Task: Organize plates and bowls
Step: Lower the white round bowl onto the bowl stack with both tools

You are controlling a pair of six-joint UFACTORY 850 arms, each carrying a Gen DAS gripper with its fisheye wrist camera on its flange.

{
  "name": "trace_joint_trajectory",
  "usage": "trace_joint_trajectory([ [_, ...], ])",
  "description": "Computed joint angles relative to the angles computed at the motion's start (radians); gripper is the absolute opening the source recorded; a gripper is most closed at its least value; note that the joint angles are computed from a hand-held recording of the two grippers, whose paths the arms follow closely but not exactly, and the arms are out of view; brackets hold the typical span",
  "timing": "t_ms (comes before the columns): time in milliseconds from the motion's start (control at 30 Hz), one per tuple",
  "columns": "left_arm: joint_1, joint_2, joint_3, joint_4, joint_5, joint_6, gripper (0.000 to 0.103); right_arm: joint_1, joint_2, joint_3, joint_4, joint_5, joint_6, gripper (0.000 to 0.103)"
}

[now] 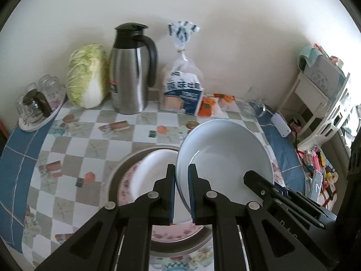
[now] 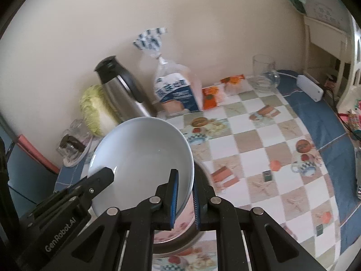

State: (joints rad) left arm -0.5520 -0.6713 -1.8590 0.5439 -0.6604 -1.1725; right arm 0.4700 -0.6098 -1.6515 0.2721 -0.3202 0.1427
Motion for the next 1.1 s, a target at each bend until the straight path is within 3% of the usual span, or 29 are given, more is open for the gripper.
trace_joint_trajectory([
  [500, 0.036, 0.116, 0.183, 0.043, 0.032, -0.097, 0.011, 0.068, -0.04, -0.042, 0.066, -0.019, -0.068, 0.013],
  [1100, 0.067, 0.029, 0.121, -0.128, 0.07, 0.03, 0.011, 0.053, -0.104, -0.098, -0.01, -0.054, 0.027, 0.013],
])
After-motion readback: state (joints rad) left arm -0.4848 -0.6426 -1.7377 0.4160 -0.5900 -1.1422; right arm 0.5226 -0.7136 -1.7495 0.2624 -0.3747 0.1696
